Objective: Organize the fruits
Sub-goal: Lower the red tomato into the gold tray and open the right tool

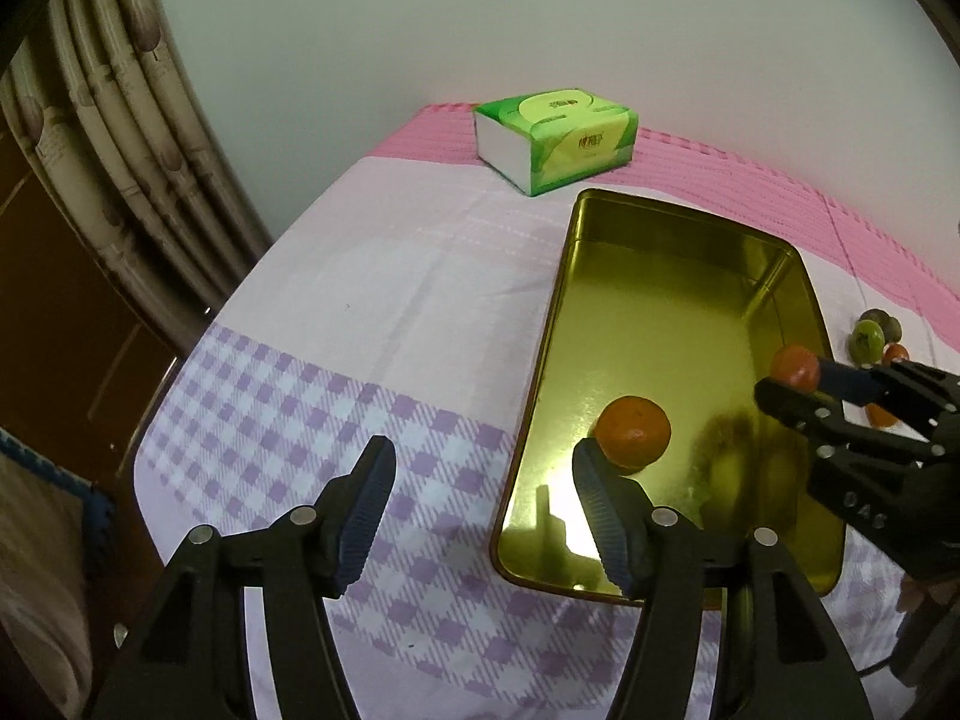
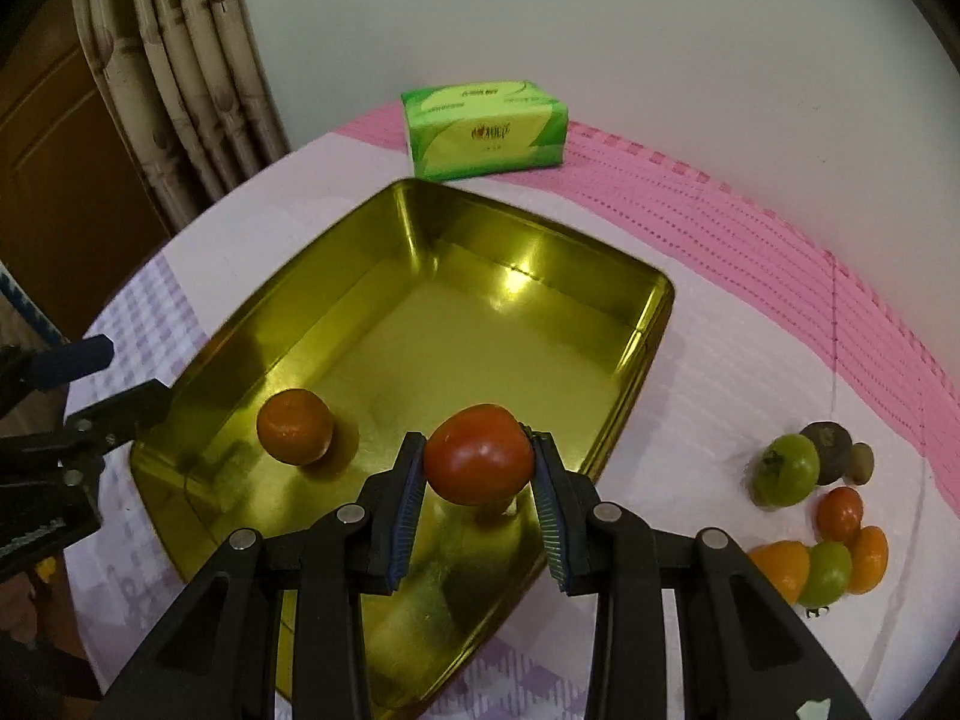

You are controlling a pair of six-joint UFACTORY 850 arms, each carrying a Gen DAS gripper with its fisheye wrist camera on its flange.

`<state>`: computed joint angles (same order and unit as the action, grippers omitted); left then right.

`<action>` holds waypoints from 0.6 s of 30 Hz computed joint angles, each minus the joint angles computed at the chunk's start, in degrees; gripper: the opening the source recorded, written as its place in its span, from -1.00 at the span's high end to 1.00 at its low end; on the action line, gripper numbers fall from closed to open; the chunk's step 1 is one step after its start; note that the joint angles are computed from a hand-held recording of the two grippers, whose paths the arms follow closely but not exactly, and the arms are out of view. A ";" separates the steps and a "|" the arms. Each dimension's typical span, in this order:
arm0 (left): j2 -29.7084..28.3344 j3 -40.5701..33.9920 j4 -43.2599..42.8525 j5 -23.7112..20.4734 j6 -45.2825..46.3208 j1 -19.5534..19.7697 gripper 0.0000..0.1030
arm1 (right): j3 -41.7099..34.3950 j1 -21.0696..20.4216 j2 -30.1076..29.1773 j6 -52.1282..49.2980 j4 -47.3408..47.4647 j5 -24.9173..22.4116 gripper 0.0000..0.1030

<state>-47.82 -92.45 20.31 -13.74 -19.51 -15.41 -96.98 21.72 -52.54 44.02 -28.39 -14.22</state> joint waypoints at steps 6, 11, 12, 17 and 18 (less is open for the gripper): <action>-0.49 -0.55 -2.97 -0.38 2.80 0.14 -0.21 | -1.73 0.75 -1.51 1.39 -2.95 -2.28 0.34; -0.75 -0.87 -5.98 -0.71 5.53 0.23 -0.21 | -2.32 0.58 -1.78 0.14 -1.69 -2.62 0.34; -0.79 -0.91 -6.38 -0.76 5.92 0.23 -0.21 | -2.28 0.56 -1.77 0.26 -1.82 -2.57 0.35; -0.83 -0.87 -6.26 -0.67 6.19 0.15 -0.21 | -1.77 0.52 -1.32 0.74 -1.88 -2.12 0.34; -0.76 -0.73 -6.31 -0.45 6.34 0.14 -0.21 | -0.86 0.45 -0.63 1.79 -2.46 -1.27 0.34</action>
<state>-48.59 -93.18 14.00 -14.19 -13.17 -15.27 -97.84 22.17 -53.17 45.81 -30.86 -15.49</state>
